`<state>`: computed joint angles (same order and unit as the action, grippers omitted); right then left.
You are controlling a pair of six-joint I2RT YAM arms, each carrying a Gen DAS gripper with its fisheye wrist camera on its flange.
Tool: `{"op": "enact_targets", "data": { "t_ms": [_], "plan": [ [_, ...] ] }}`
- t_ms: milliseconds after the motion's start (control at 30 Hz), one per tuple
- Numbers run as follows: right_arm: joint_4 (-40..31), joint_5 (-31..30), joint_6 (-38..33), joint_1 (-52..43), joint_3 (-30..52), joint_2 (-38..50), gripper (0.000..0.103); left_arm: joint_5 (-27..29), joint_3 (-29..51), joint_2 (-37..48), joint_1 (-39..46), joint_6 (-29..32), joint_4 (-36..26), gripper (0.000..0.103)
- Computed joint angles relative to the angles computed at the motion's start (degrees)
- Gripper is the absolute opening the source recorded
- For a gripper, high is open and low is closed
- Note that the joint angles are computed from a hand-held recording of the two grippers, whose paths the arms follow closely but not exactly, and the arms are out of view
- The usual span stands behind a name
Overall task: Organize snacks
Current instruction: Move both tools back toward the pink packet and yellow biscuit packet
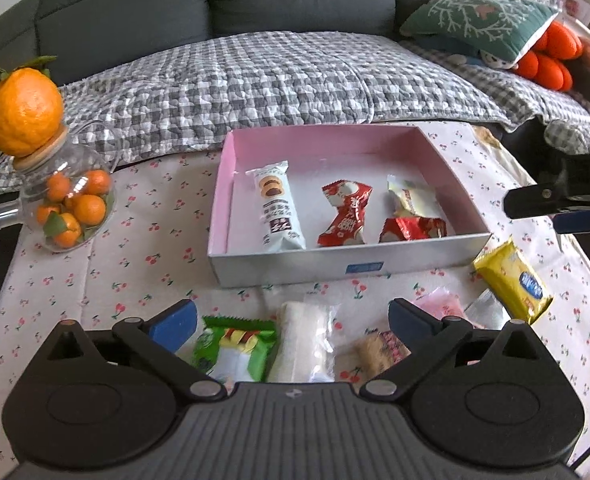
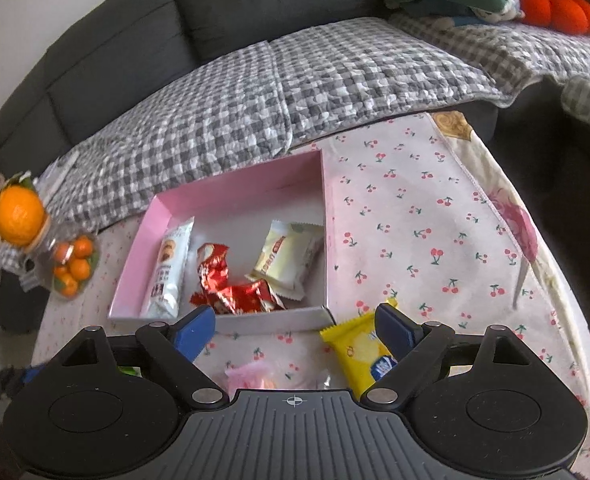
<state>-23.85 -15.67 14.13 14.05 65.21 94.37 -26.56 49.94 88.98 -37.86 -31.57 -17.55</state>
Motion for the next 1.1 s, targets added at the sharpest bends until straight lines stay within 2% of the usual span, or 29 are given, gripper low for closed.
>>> {"op": "enact_targets", "data": {
  "t_ms": [467,633,800,900,1000,1100],
  "plan": [
    [0.9,3.7,-14.4,0.3,-10.7,-6.9,0.089,-0.6,-4.8,-3.2,-1.3,2.7,-0.4,0.102],
    [1.7,5.4,-16.6,0.4,-12.6,-7.2,0.089,-1.3,-4.6,-2.2,-3.7,2.4,-0.7,0.102],
    [1.8,5.7,-15.7,-1.2,-11.6,-4.6,0.089,-2.5,-1.9,1.4,-7.3,1.6,-0.9,0.101],
    [1.4,5.1,-14.0,-2.6,-10.3,-2.3,0.089,-2.4,0.1,3.6,-8.7,0.6,-0.7,0.098],
    [0.8,4.3,-11.9,-4.3,-8.8,0.1,0.089,-0.2,2.0,5.7,-8.8,-1.8,0.0,0.09],
    [0.7,3.4,-10.2,-6.0,-7.9,1.9,0.089,3.3,3.8,7.8,-8.3,-4.6,1.1,0.075]
  ]
}}
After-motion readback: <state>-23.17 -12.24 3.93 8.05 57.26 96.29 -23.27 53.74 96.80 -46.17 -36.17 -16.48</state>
